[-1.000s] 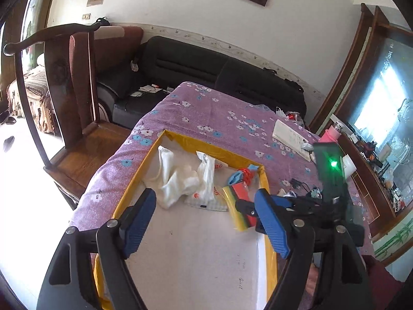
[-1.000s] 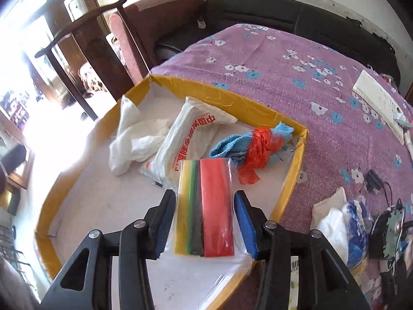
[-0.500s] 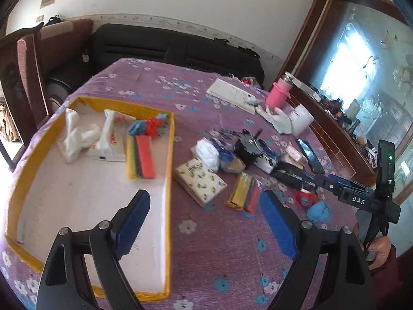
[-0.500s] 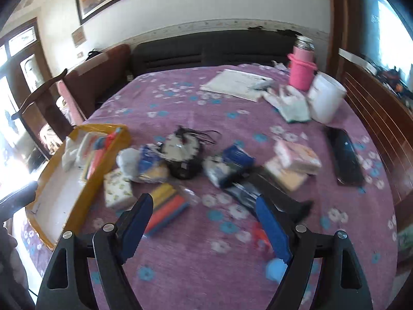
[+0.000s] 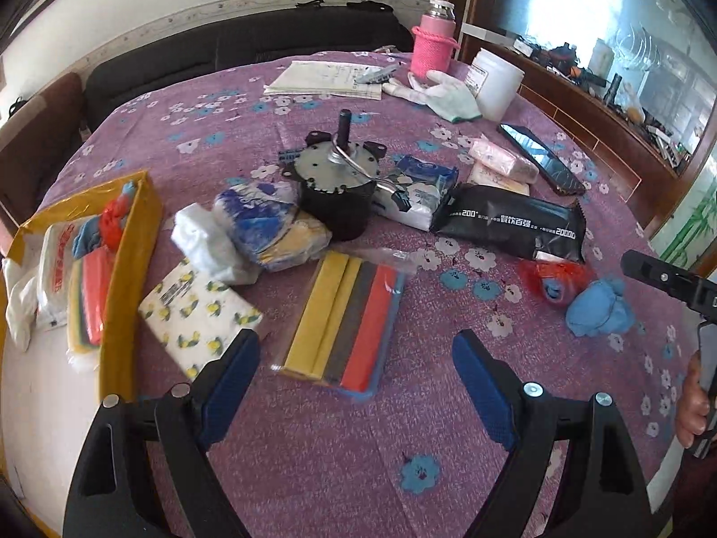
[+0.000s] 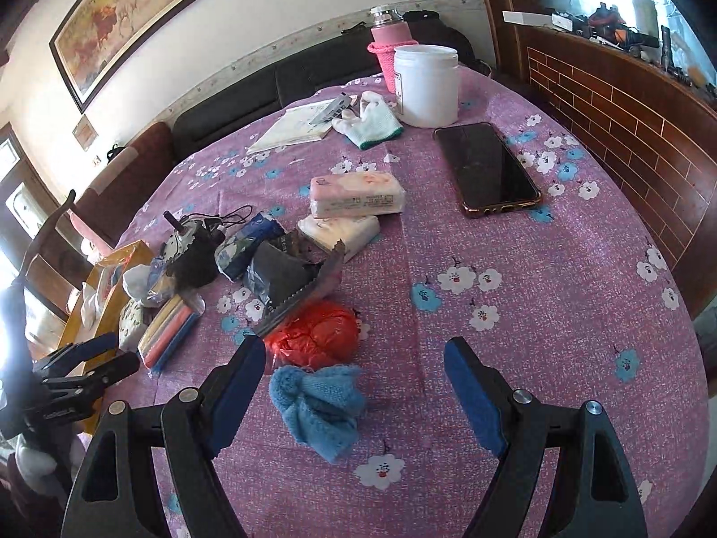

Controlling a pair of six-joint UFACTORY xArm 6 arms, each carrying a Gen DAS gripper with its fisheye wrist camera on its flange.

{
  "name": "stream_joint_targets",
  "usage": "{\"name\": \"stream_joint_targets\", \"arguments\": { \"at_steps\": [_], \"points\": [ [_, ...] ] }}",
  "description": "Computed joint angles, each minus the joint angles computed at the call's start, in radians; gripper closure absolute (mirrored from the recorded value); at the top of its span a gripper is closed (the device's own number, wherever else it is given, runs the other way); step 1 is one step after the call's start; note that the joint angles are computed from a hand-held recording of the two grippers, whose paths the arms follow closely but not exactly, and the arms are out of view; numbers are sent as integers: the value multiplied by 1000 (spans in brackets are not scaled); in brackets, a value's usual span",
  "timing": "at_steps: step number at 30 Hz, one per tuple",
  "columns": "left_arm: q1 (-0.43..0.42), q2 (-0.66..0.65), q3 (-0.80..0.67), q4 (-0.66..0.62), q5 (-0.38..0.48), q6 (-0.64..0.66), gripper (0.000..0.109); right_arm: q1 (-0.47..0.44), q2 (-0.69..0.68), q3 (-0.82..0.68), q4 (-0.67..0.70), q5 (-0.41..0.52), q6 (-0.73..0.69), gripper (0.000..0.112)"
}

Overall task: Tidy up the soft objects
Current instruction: 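Grasp the yellow-black-red sponge bag with the left while the right grasps the blue knitted glove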

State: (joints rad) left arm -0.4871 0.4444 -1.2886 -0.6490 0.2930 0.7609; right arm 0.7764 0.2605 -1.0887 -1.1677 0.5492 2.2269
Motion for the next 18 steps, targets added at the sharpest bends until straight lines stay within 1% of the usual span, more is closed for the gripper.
{"name": "stream_joint_targets", "arguments": {
  "at_steps": [3, 5, 7, 8, 9, 10, 12, 13, 15, 18],
  "points": [
    [-3, 79, -82, 166, 13, -141, 22, -12, -23, 40, -46, -27, 63, 27],
    [2, 120, -130, 237, 41, -203, 22, -18, -36, 63, -70, -36, 90, 27],
    [0, 143, -160, 269, 67, -233, 23, -22, -45, 79, -82, -43, 106, 27],
    [-4, 142, -156, 286, 63, -245, 29, -26, -47, 85, -85, -48, 111, 27],
    [-8, 130, -134, 312, 36, -257, 51, -31, -48, 90, -88, -55, 115, 27],
    [-12, 116, -123, 297, 41, -237, 62, -35, -48, 94, -92, -64, 119, 27],
    [-13, 82, -98, 207, 79, -174, 63, -47, -42, 96, -99, -90, 127, 27],
    [-16, 58, -68, 157, 69, -132, 63, -52, -37, 93, -99, -105, 125, 27],
    [-20, 18, -16, 100, 59, -86, 63, -59, -28, 84, -111, -133, 123, 27],
    [-11, -18, 19, -16, 92, -14, 63, -61, -13, 64, -108, -149, 93, 27]
  ]
}}
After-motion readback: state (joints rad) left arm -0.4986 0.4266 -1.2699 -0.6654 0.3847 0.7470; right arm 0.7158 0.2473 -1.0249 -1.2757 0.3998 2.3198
